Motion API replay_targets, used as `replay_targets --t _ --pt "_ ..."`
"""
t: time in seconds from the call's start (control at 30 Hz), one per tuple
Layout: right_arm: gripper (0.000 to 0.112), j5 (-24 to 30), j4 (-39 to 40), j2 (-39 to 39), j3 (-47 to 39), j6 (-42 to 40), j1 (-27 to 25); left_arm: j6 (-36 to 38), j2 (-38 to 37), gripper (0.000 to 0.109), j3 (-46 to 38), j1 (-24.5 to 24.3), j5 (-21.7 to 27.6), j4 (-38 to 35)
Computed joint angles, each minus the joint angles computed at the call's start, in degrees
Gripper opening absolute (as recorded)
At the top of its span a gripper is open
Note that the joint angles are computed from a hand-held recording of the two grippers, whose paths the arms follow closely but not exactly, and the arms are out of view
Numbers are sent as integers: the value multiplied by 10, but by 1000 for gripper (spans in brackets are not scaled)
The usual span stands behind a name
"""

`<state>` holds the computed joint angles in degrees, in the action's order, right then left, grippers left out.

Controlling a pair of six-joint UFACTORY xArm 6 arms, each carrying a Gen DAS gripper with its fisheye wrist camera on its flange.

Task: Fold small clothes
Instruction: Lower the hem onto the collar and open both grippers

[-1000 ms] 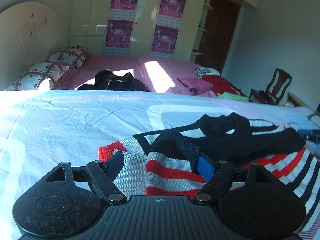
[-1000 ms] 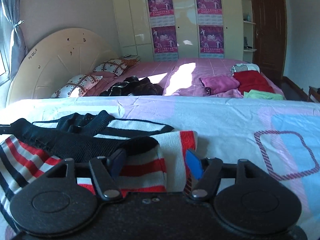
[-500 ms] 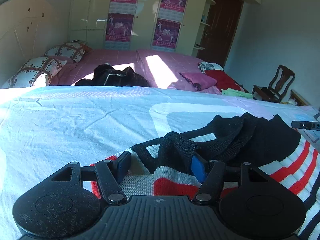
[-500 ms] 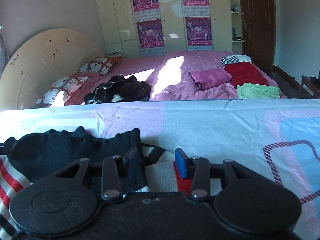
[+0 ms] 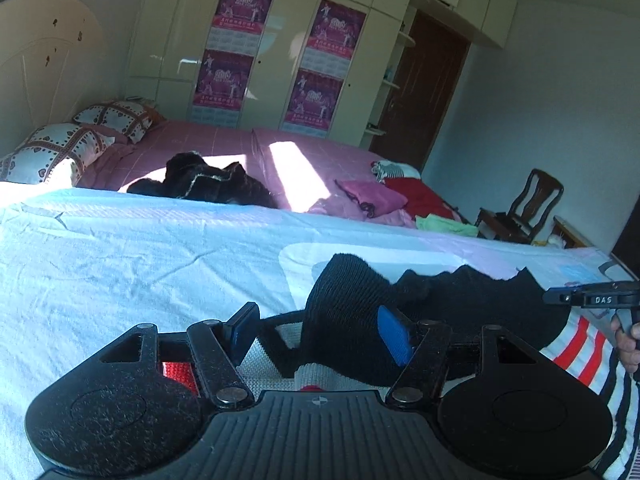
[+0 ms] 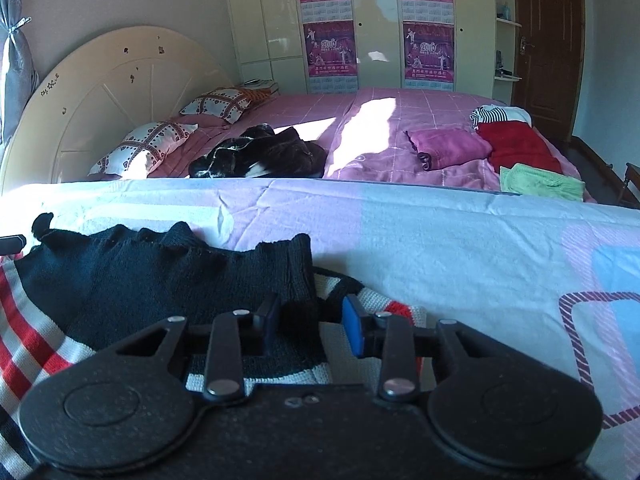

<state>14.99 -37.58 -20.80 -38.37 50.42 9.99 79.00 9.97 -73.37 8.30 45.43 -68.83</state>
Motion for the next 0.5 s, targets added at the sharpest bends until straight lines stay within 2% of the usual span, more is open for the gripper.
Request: replay_targets --t 0.03,0.07,0.17,0.2,0.3,0.4,0.43,0.47,0.5 --pt "32 7 -15 2 -4 7 3 -25 7 64 -8 -9 -8 48" --pt "31 18 -36 6 -9 21 6 -31 10 64 -5 -25 -37 84" --pt "30 39 -92 13 -18 63 15 -13 -10 64 18 -50 -93 109" --pt "30 42 -98 14 -18 69 17 -4 -15 63 21 -48 -88 103" --pt "28 49 -88 6 -17 68 17 -10 -26 45 28 -32 -79 94" --pt "32 52 -96 -7 -13 69 19 -19 -28 45 31 -24 -88 82" --pt "29 46 -81 -7 -11 52 17 -16 -28 45 29 -25 -86 84" --pt "16 34 -54 -5 -8 26 15 -15 -27 45 25 -23 -70 84" --pt "10 20 -32 -2 -6 6 13 -8 -26 39 20 -21 -39 78"
